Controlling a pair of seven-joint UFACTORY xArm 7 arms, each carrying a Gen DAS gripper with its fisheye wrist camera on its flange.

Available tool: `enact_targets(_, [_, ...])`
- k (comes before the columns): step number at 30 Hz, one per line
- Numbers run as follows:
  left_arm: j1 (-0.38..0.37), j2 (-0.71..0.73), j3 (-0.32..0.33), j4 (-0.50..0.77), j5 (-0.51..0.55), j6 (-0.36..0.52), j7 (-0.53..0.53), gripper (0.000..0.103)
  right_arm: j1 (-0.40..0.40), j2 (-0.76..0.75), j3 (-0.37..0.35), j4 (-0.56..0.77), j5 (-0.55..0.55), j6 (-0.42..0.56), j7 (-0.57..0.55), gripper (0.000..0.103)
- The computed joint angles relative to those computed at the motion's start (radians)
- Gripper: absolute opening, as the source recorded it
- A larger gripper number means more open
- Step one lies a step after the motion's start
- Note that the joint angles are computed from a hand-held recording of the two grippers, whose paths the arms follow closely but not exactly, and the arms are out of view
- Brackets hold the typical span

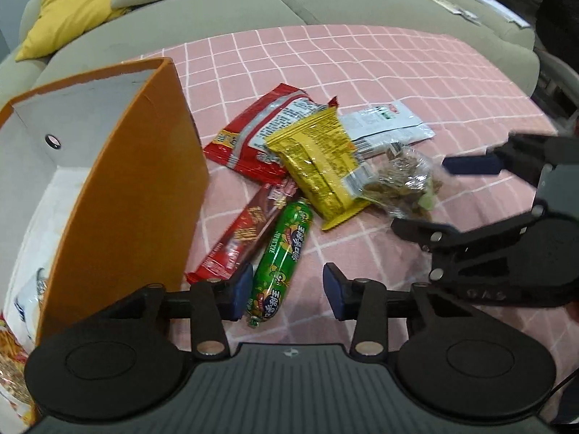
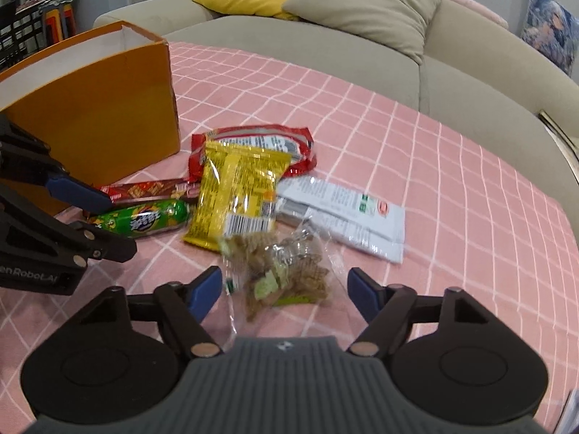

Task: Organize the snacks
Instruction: 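Grasp the green sausage stick with left tool while right grasps dried-fruit bag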

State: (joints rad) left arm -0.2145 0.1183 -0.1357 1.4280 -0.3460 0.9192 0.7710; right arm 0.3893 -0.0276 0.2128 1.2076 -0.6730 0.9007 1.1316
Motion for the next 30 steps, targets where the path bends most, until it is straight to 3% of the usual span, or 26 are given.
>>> enact_targets(4, [0.010, 0.025, -0.001, 0.048, -0.047, 0.069, -0.008, 0.046, 0.004, -0.031, 0.011, -0.027, 0.015, -0.007, 0.064, 0.071])
enact_targets(12, [-0.024, 0.073, -0.013, 0.082, 0.058, 0.039, -0.099, 0.045, -0.013, -0.021, 0.005, -0.020, 0.009, -0.009, 0.086, 0.073])
enact_targets(20, [-0.042, 0.085, -0.011, 0.084, 0.130, 0.032, -0.187, 0.030, -0.015, 0.015, -0.011, 0.003, 0.006, -0.035, 0.065, 0.073])
enact_targets(24, [-0.047, 0.074, -0.013, 0.073, 0.151, 0.030, -0.206, 0.027, -0.012, 0.019, -0.015, 0.005, 0.027, -0.043, 0.072, 0.060])
enact_targets(30, [-0.045, 0.028, -0.013, 0.018, 0.145, 0.026, -0.208, 0.024, 0.006, 0.009, -0.003, 0.009, 0.048, -0.004, 0.098, 0.052])
